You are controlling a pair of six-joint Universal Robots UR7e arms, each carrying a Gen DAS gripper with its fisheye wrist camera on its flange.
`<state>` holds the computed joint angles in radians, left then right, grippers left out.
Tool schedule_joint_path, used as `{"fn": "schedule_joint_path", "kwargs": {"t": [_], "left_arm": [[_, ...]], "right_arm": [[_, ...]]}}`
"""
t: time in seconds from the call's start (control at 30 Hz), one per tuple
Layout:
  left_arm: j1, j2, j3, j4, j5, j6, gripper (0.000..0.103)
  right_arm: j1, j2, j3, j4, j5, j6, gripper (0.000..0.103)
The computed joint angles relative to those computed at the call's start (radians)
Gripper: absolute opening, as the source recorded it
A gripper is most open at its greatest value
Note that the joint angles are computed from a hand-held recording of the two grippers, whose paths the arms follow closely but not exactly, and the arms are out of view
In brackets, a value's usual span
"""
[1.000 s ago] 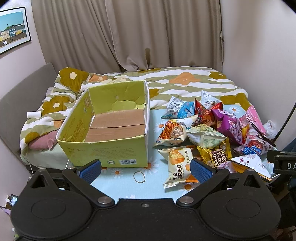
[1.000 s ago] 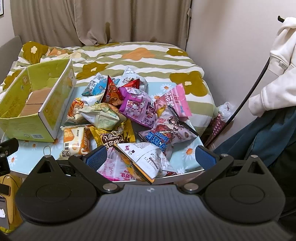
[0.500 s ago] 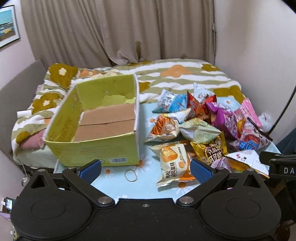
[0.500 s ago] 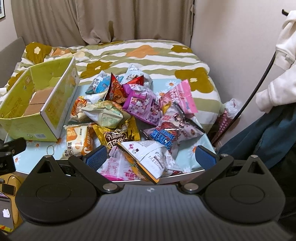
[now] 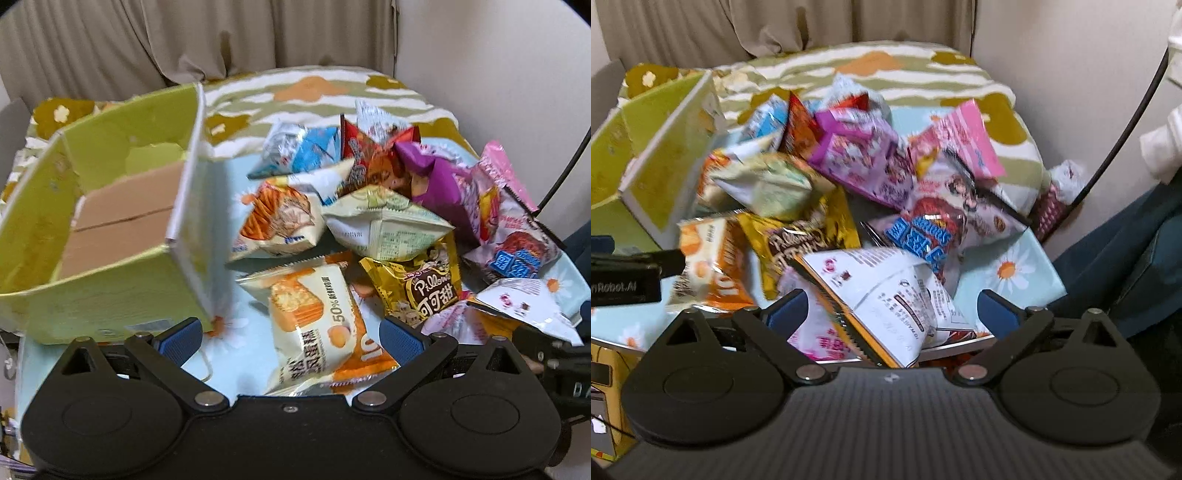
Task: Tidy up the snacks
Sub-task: 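Grasp the orange cake bag with left gripper while right grasps the white bag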
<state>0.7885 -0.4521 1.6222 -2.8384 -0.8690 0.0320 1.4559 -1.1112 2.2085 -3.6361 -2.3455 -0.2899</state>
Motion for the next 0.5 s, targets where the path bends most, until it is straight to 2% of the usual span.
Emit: {"fn": "schedule_joint_path", "kwargs": {"t": [0.13,0.27,0.37,0.43,0.5], "left_arm": [[0.020,0.045,-0.055,0.036,-0.011,-0.008,0.103],[0.035,0.084,-0.108,0.079,-0.003,-0.019,0.094],[0.046,0.103,-0.138,0.115,-0.012,-0.038,0.092],[0.050,0.115,-0.154,0.136,-0.019,-0.045,0.087],[0.056,0.125,-0.168,0.150,-0.036,-0.050,0.074]], "right_arm": [[-0.031,0.019,-0.015,0.011,0.029,-0.023,0.103],[-0.051,0.036,-0.035,0.022,0.044,-0.053,0.103],[-0.064,0.041,-0.047,0.029,0.058,-0.076,0.103],[-0.072,0.043,-0.052,0.033,0.070,-0.089,0.103],[-0.081,0.038,-0.052,0.039,0.091,-0.104,0.103]]}}
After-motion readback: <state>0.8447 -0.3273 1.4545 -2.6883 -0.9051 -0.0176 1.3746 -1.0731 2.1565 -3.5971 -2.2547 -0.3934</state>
